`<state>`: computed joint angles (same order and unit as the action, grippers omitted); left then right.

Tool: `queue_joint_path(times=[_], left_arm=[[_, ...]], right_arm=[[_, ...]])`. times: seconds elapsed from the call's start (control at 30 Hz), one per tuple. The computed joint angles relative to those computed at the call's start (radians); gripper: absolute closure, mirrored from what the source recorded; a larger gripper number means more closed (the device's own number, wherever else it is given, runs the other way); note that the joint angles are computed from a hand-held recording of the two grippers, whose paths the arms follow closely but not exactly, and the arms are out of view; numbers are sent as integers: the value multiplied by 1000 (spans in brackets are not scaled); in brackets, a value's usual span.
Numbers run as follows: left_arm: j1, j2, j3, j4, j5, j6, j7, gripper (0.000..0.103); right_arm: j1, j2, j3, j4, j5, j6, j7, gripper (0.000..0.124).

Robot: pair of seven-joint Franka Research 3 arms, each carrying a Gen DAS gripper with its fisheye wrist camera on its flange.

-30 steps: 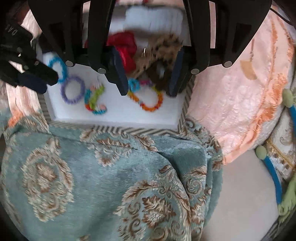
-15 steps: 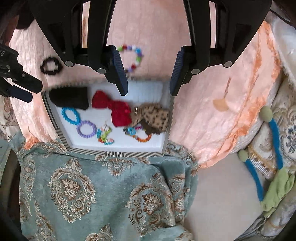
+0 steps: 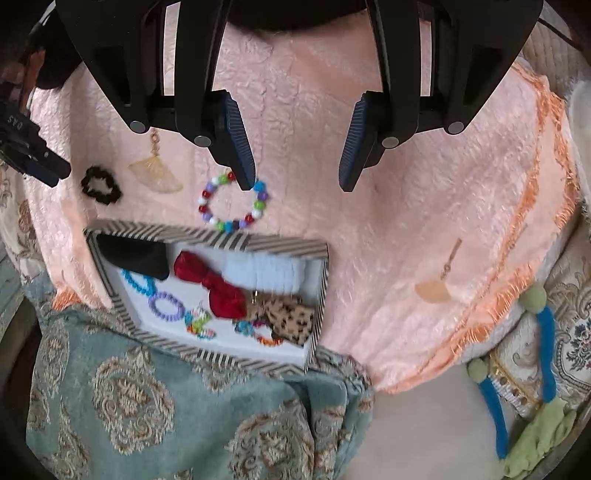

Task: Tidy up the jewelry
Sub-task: 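Withdraw both open tools from the tray toward the remaining items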

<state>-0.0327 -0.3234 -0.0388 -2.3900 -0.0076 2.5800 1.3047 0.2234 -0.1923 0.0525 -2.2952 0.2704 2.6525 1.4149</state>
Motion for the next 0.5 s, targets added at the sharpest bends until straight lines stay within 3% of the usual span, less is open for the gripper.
queue_joint_path(times=[0.2, 0.27, 0.37, 0.5], left_arm=[[-18, 59, 16, 24, -80, -11, 31, 56], [-10, 84, 9, 43, -79, -20, 32, 56], [-2, 117, 2, 68, -82, -29, 45, 56], [4, 160, -3, 104, -112, -45, 82, 49]], right_arm=[[-28, 54, -10, 31, -39, 3, 39, 61], [-27, 81, -14, 53, -29, -7, 31, 69], [-20, 111, -12, 71, -20, -7, 20, 70], [-13, 131, -8, 73, -25, 5, 24, 70]])
